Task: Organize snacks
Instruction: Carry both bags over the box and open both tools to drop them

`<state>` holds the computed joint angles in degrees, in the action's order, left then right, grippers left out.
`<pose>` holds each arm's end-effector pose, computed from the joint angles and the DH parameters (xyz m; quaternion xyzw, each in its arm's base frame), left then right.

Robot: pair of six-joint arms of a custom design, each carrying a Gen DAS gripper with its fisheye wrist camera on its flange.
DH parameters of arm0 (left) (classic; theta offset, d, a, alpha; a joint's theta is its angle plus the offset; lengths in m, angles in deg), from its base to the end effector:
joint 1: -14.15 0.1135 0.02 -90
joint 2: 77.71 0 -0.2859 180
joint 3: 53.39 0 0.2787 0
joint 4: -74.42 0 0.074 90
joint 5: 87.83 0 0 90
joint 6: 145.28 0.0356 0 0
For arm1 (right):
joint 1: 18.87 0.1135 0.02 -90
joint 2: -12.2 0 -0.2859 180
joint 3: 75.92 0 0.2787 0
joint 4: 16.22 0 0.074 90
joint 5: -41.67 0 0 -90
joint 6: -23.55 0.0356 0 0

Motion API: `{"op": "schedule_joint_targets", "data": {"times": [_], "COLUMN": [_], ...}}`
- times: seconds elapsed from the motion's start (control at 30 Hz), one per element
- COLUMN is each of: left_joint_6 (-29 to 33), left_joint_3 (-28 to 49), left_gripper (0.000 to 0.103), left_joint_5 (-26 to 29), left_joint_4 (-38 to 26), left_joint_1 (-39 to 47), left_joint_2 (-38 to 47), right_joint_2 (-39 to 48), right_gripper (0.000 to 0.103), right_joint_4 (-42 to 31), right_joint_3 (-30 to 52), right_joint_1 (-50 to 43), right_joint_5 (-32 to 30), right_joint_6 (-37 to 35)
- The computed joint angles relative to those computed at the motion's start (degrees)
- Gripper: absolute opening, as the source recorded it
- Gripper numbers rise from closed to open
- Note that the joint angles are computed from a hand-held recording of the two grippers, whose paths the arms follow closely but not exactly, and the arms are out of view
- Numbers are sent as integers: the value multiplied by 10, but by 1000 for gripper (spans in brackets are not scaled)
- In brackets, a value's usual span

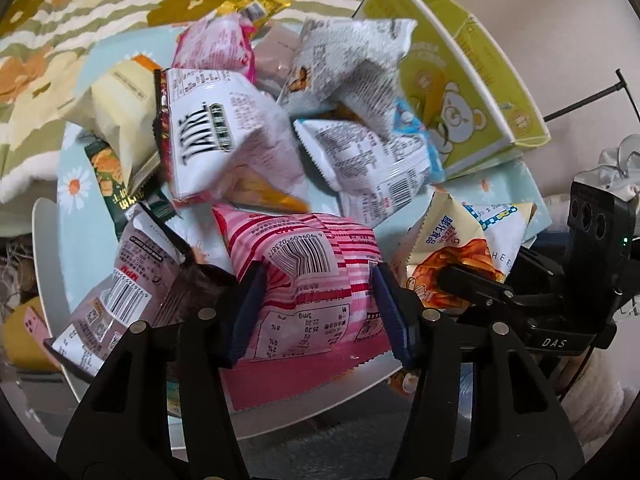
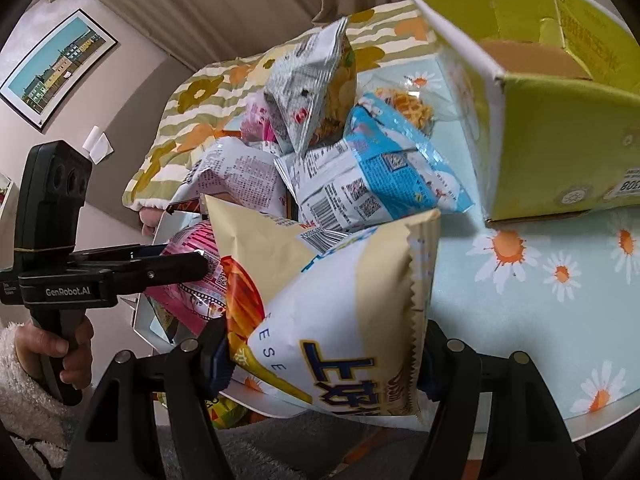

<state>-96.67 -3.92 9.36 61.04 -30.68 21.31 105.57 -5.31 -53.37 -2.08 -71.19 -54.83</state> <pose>0.2063 -0.2114 0.0864 0.0438 0.9694 -0.2041 0.1289 0.1702 0.0658 0.0433 -0.0941 0.9433 0.2480 0.1997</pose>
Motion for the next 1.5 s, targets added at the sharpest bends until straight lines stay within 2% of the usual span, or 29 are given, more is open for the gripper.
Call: {"op": "schedule_joint_targets", "data": {"times": [0.27, 0.43, 0.5, 0.67, 0.87, 1.0, 1.13, 1.23, 1.3, 1.37, 1.43, 1.5], "left_joint_6": [-6, 7, 17, 38, 54, 35, 15, 12, -5, -29, -39, -43], "left_joint_3": [-7, -6, 2, 60, 187, 286, 403, 516, 605, 635, 653, 697], "left_gripper": [50, 50, 50, 50, 50, 50, 40, 40, 40, 40, 40, 40], "left_joint_5": [-18, -21, -24, -42, -81, -101, -108, -123, -122, -132, -159, -182], "left_joint_4": [-12, -23, -31, -52, -70, -72, -82, -116, -167, -174, -188, -237], "left_joint_1": [-11, 1, 7, 9, -6, -24, -45, -62, -68, -74, -87, -100], "left_joint_2": [-65, -118, -140, -152, -88, -8, 94, 190, 262, 286, 296, 319], "right_joint_2": [-141, -292, -351, -418, -361, -294, -214, -139, -82, -38, -17, -1], "right_gripper": [67, 67, 67, 67, 67, 67, 67, 67, 67, 67, 67, 67], "right_joint_4": [-83, -211, -271, -378, -426, -440, -461, -469, -481, -507, -516, -530], "right_joint_3": [-24, -15, -2, 57, 157, 211, 271, 321, 359, 392, 407, 421], "right_joint_1": [-23, -30, -54, -148, -292, -370, -434, -455, -467, -485, -492, -494], "right_joint_5": [3, 23, 11, -25, -82, -122, -149, -152, -154, -171, -162, -158], "right_joint_6": [4, 4, -1, -56, -181, -251, -322, -350, -352, -373, -398, -414]}}
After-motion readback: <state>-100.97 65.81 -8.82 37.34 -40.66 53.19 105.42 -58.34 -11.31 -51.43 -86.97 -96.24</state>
